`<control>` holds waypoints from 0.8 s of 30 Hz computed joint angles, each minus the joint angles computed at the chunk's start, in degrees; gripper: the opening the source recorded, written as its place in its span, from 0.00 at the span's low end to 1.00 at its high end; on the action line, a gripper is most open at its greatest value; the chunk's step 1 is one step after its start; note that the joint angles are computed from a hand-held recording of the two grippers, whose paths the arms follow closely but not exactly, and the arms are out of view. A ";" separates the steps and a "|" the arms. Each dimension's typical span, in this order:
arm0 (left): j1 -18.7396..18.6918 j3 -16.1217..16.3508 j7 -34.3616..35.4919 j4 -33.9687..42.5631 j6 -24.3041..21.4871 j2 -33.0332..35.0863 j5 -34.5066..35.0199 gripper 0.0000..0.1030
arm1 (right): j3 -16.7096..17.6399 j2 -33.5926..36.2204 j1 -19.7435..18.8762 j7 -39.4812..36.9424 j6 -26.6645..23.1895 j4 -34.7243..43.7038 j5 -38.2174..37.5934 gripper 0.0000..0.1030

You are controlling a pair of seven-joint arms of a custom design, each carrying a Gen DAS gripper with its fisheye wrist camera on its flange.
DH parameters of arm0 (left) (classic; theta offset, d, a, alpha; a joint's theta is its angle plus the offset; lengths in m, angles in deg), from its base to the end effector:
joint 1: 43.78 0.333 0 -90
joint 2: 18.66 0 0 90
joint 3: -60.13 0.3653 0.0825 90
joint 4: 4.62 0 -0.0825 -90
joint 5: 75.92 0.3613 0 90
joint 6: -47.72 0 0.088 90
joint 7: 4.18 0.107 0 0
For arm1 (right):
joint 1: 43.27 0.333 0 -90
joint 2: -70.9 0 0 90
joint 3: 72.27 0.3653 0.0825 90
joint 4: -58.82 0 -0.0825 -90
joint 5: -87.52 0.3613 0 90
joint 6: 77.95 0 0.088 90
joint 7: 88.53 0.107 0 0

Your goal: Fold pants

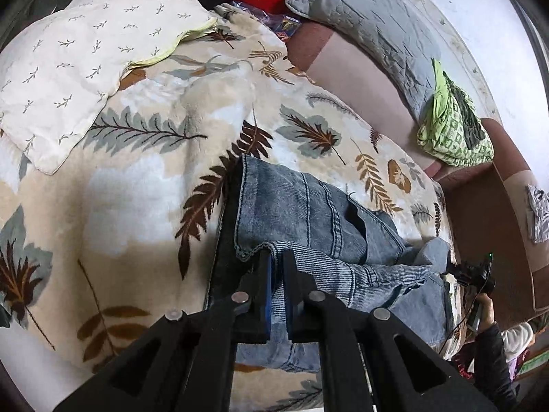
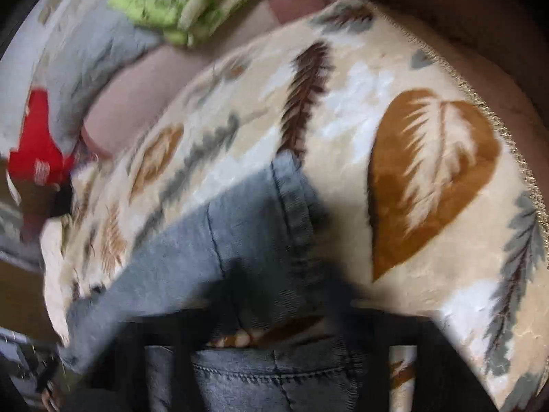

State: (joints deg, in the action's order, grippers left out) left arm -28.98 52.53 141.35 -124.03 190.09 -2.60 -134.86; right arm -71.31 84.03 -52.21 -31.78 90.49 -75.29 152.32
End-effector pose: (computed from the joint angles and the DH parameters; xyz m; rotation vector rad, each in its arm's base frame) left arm 0.5855 0.0820 0.3656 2.0168 -2.0690 1.0490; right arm 0.5045 -0.1301 0.3225 -1.1839 2.3521 -0.1541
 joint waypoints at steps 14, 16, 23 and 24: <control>1.20 0.36 6.47 1.38 -0.54 -5.70 -8.19 0.06 | -6.53 -22.05 4.83 25.24 -1.24 -9.88 -30.22 0.11; 0.75 1.56 7.77 -0.23 -1.28 -7.24 -8.33 0.06 | -7.52 -26.37 5.26 26.72 -3.93 -13.90 -32.89 0.11; -4.50 2.63 3.14 -8.36 8.50 -8.27 3.96 0.19 | -11.77 -25.69 7.62 27.04 -7.14 -27.04 -33.52 0.22; -4.83 2.47 1.00 -9.27 9.37 -8.29 4.34 0.28 | -12.74 -25.80 9.07 25.38 -5.10 -28.62 -29.65 0.27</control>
